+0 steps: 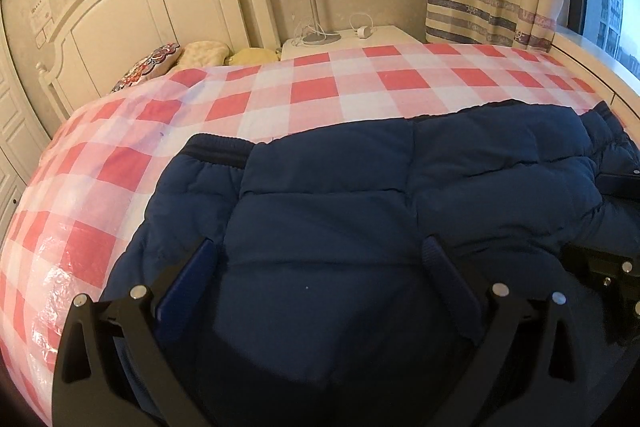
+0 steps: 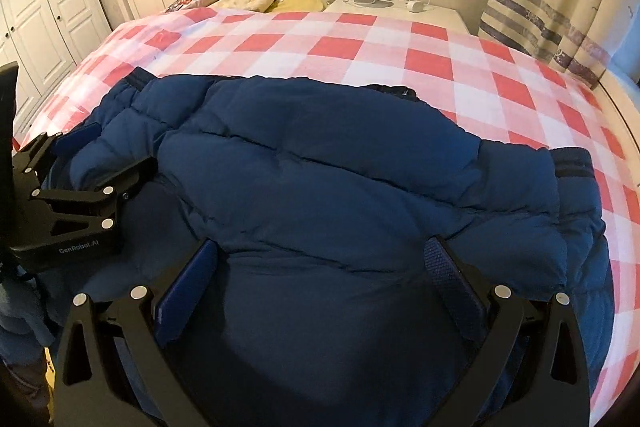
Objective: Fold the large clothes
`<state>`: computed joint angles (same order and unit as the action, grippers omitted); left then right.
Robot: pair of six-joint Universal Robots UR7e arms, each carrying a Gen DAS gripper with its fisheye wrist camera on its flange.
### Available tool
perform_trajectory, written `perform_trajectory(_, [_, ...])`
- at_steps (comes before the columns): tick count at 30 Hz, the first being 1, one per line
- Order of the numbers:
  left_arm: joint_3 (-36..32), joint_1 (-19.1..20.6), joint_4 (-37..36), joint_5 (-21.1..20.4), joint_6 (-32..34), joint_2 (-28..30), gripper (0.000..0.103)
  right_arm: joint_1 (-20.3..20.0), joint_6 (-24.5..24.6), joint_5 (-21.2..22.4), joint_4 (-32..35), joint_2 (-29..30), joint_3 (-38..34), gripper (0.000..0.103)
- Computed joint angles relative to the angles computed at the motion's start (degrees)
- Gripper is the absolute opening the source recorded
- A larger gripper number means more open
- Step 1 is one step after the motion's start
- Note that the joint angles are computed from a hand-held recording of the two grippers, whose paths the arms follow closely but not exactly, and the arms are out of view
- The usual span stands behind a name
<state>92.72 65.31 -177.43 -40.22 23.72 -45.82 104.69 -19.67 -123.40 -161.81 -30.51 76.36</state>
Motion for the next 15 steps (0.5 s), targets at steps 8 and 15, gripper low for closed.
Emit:
perform_trajectory(8, [-1.43, -0.24, 8.08, 1.14, -3.21, -0.91, 0.101, -0.43, 3.45, 3.14, 3.55, -2.46, 0.91, 0.099])
perform_trajectory(15, [8.78, -3.99, 8.75, -4.18, -9.44, -10.68, 0.101, 4.51, -4.13, -0.67, -5.98, -7.85, 11.38, 0.099])
